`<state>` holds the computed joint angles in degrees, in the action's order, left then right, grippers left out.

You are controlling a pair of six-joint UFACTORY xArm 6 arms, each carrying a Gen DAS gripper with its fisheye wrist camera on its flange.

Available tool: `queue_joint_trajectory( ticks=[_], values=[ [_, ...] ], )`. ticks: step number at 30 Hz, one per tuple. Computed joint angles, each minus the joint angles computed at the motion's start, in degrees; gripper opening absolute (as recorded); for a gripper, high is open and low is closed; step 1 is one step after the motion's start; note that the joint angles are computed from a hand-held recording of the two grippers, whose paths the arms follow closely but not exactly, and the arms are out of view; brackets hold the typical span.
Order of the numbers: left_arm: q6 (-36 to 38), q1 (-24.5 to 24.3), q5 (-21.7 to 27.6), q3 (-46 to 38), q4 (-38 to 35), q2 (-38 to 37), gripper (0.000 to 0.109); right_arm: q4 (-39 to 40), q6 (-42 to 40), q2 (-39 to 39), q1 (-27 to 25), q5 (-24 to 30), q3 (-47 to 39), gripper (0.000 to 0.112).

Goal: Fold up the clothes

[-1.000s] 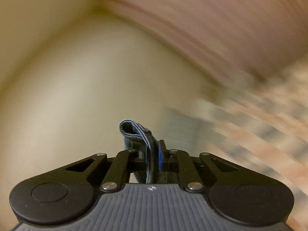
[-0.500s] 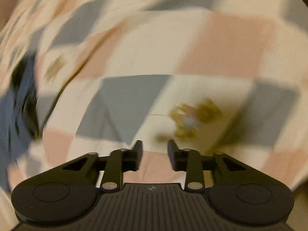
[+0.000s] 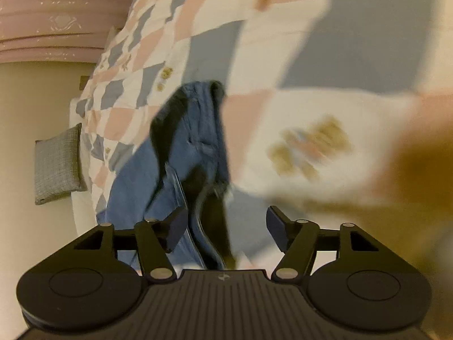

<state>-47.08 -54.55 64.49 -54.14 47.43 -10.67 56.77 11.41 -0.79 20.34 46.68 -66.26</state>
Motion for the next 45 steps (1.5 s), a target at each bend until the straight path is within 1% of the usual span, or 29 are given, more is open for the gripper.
queue_joint_trajectory(
  ticks=[1, 2, 4, 7, 8, 9, 10, 11, 13, 16, 18, 20, 22, 23, 24, 25, 26, 27, 28, 29, 30, 31, 32, 33, 34, 37, 40, 43, 45],
  values=[
    [1.46, 0.68, -1.57, 1.07, 1.43, 0.60, 0.067, 1.41, -1.09, 2.86, 0.45, -0.37, -2.65, 0.067],
    [3.04, 1.26, -3.76, 2.56, 2.97, 0.74, 0.067, 3.28, -2.48, 6.19, 1.19, -1.58, -4.91, 0.067],
    [4.63, 0.98, -5.69, 5.44, 7.94, 0.53, 0.066, 6.76, -4.97, 12.76, 2.25, -3.51, -9.74, 0.072],
    [3.51, 1.43, -8.43, 9.23, 14.65, -0.85, 0.064, 7.86, -4.93, 18.28, 2.89, -5.86, -13.72, 0.073],
    [2.78, 2.01, -9.17, 10.16, 16.65, -1.22, 0.060, 9.26, -5.66, 19.95, 3.02, -6.46, -14.77, 0.073],
    [1.93, 2.77, -10.22, 11.08, 18.44, -1.77, 0.050, 10.71, -6.31, 22.02, 3.34, -7.22, -16.45, 0.073],
    [0.72, 4.42, -12.92, 12.03, 18.87, -3.20, 0.041, 12.13, -6.91, 24.17, 3.67, -7.95, -18.28, 0.073],
    [-0.52, 6.03, -15.49, 12.86, 19.24, -4.52, 0.038, 11.60, -7.08, 25.53, 4.02, -8.64, -19.59, 0.073],
    [-4.78, 7.63, -17.83, 14.11, 21.05, -6.75, 0.031, 10.04, -7.24, 28.13, 4.69, -9.99, -22.18, 0.069],
    [-12.69, 9.49, -19.95, 16.19, 23.35, -10.68, 0.026, 7.45, -6.91, 32.07, 5.57, -11.41, -26.15, 0.052],
    [-16.99, 11.00, -21.73, 16.98, 22.97, -12.82, 0.025, 7.52, -7.93, 32.75, 5.83, -11.60, -26.66, 0.050],
    [-21.28, 12.78, -23.63, 17.02, 23.44, -13.98, 0.025, 8.25, -9.01, 32.54, 5.98, -11.69, -26.40, 0.050],
    [-25.52, 15.97, -27.80, 16.46, 23.06, -14.55, 0.027, 9.23, -9.96, 32.17, 6.11, -11.71, -26.08, 0.050],
    [-27.04, 17.73, -30.13, 16.05, 22.05, -14.46, 0.034, 9.71, -10.44, 31.99, 6.17, -11.71, -25.92, 0.050],
    [-27.61, 18.88, -30.83, 15.57, 20.25, -13.50, 0.062, 9.81, -10.50, 31.92, 6.10, -11.58, -25.82, 0.050],
    [-27.64, 19.32, -29.61, 14.61, 18.17, -11.56, 0.071, 9.82, -10.43, 31.85, 6.02, -11.48, -25.65, 0.050],
    [-27.38, 19.64, -28.53, 14.00, 17.16, -9.90, 0.068, 9.22, -9.62, 31.90, 6.03, -11.54, -25.64, 0.049],
    [-25.64, 20.07, -28.34, 13.57, 15.91, -8.32, 0.057, 8.55, -8.73, 31.97, 6.05, -11.61, -25.66, 0.048],
    [-23.15, 20.04, -28.08, 13.09, 15.33, -6.85, 0.026, 7.88, -7.84, 32.04, 6.07, -11.68, -25.68, 0.048],
    [-20.79, 19.86, -27.61, 12.64, 15.02, -5.56, 0.019, 6.58, -6.66, 32.31, 6.18, -11.71, -26.10, 0.048],
    [-19.03, 19.07, -26.40, 12.58, 16.02, -5.39, 0.016, 3.61, -4.42, 32.68, 6.40, -11.61, -26.89, 0.049],
    [-16.98, 18.25, -25.11, 12.55, 16.82, -5.36, 0.012, 0.50, -2.09, 33.05, 6.61, -11.39, -27.74, 0.039],
    [-13.57, 17.33, -23.37, 12.79, 16.49, -6.38, 0.012, -2.61, 0.22, 33.45, 6.81, -11.06, -28.64, 0.026],
    [-9.95, 16.45, -21.49, 13.35, 15.50, -8.57, 0.011, -5.36, 1.88, 32.87, 6.97, -10.86, -28.60, 0.012],
    [-6.38, 15.53, -19.56, 13.81, 14.60, -10.70, 0.009, -7.82, 3.21, 32.21, 7.12, -10.63, -28.43, 0.010],
    [7.36, 11.80, -12.17, 14.31, 10.99, -18.84, 0.008, -7.52, 3.05, 25.91, 7.23, -10.81, -24.52, 0.008],
    [21.36, 3.79, -1.95, 10.35, 7.14, -26.53, 0.008, -6.13, 2.12, 17.53, 5.72, -6.66, -20.69, 0.008],
    [26.44, -7.10, 6.87, 1.83, 5.30, -26.69, 0.008, -5.02, 0.24, 7.59, 3.50, -2.11, -15.84, 0.007],
    [24.87, -16.04, 12.84, -5.96, 4.54, -22.23, 0.008, -6.15, -0.07, 0.42, 1.17, 1.04, -11.88, 0.007]
  ],
)
